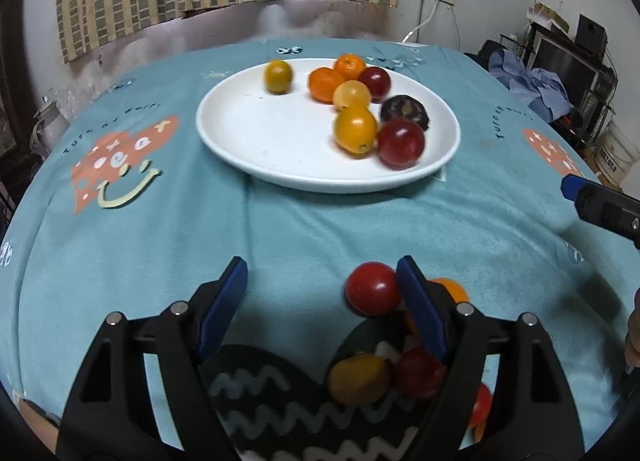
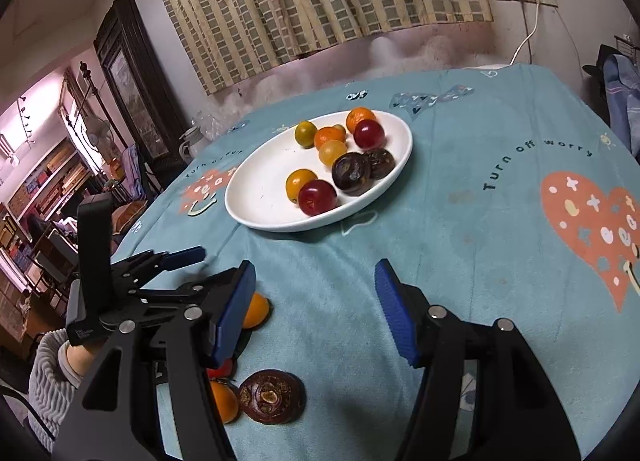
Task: Organize fruits
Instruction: 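Grasp a red tomato with the left tool while the right tool grasps a mandarin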
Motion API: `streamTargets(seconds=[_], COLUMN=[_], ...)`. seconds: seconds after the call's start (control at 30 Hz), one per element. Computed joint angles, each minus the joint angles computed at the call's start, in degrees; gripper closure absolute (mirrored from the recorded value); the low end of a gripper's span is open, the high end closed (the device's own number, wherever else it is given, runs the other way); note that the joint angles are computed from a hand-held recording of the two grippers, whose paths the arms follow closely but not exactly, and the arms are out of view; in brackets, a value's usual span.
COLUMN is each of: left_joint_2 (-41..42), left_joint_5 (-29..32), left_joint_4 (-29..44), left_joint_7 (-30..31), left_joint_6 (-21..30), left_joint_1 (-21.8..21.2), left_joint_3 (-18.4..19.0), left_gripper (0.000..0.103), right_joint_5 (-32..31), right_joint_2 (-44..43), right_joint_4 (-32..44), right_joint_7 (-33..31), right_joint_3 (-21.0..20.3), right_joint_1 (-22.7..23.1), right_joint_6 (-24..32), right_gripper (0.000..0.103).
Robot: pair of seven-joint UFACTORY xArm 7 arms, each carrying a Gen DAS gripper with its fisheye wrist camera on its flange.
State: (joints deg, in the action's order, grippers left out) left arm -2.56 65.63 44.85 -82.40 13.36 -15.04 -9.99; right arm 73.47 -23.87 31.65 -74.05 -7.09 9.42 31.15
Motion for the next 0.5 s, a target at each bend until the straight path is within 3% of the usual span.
streamTargets(seconds=[0.13,0.23,0.37,0.5], left_joint_2=[-5.5,-8.2,-6.4,-3.4], left_joint_5=[2.9,5.2,3.6,0.9], left_joint_4=[-3.9,-6.1,-4.9,-2.9], left_joint_7=[-6.4,-11.2,-6.8,-1.7], left_joint_6=[1.7,-2.4,-2.2,2.6], left_joint_1=[2.6,5.8,5.8,3.4], left_joint_3=[0.1,-0.4,-3.0,-3.8], left_gripper=[0.025,0.026,0.026,0.027], right_joint_5=[1.2,1.1,0.6,0.4], right_joint_2=[-0.1,0.0,0.2,0.5], right_joint_4=[0.0,-0.1,-0.1,0.0], right_joint_7=[-0.8,-0.9,-0.7,-0.4], right_joint_3=[-0.4,-0.3,0.1,0.2], right_joint_1=[-0.3,-0.5,-0.5,-0.4], right_joint_6=[-0.6,-0.2,-0.1,-0.3], right_gripper=[0.041,0.041,0.041,0.041])
